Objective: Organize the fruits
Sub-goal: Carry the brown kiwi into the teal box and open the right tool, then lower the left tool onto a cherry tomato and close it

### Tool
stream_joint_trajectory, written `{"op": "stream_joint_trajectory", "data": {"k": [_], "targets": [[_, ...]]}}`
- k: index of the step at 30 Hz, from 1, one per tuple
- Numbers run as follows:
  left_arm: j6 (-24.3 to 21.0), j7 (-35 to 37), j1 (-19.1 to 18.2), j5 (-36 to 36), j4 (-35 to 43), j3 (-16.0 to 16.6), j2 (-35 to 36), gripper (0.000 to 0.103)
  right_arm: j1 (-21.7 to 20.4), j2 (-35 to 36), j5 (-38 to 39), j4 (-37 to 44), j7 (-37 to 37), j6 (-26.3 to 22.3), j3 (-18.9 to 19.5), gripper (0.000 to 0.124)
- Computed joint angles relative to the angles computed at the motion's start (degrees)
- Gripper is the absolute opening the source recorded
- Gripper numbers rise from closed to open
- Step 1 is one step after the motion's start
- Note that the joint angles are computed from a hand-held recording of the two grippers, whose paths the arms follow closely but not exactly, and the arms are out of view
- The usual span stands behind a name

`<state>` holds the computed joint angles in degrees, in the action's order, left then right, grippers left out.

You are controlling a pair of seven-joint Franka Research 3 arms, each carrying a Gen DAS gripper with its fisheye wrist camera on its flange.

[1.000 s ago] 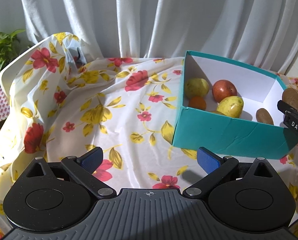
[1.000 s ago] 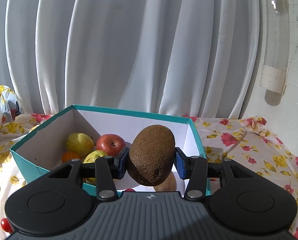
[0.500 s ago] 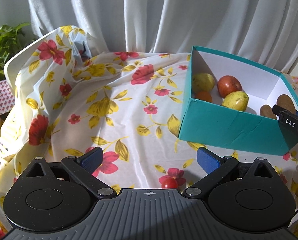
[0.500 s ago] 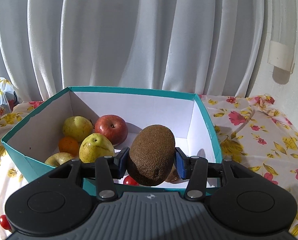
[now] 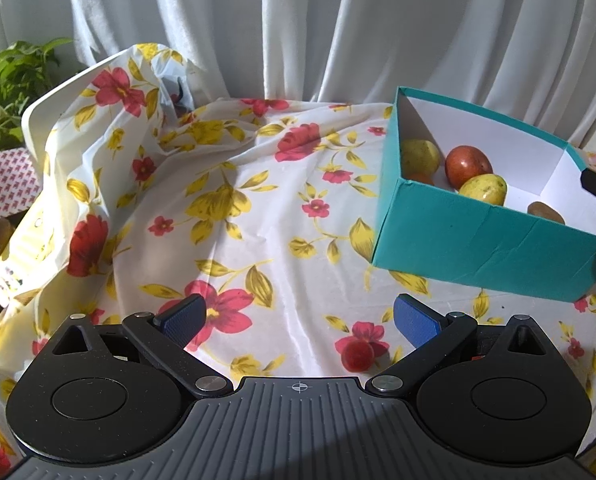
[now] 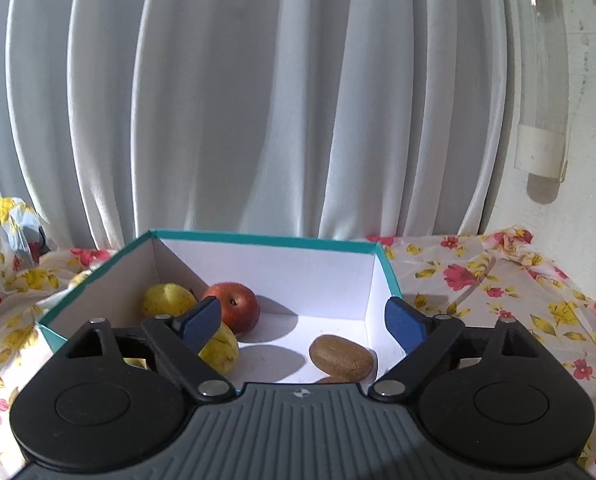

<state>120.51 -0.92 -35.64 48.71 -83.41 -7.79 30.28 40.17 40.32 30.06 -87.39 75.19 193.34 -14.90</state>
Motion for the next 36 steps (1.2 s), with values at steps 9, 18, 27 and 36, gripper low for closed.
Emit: {"op": "stream_joint_trajectory", "data": {"k": [9,18,27,36], "targets": [[3.1,0.3,-2.6,8.5,-2.3,1.2,1.4,0.102,-15.1,-9.5,-10.3,-16.8,-0.5,15.7,21.4,0.103],[6.4,2.1,-3.4,11.1,-1.1,1.6,4.7,0.102,-14.0,-12.0,-6.2,-20.2,-2.4,14.3,20.8,0.103],[10.7,2.2,-3.4,9.9,-0.1,3.3,7.3,0.101,-11.7,-13.3,-2.6,-22.2,-5.6,13.1,19.0,0.103],[14.6,3.8,-2.6,8.2,0.9,4.0,8.6,0.080,-9.4,-13.4,2.3,-21.7,-9.6,11.6,17.0,0.103]]}}
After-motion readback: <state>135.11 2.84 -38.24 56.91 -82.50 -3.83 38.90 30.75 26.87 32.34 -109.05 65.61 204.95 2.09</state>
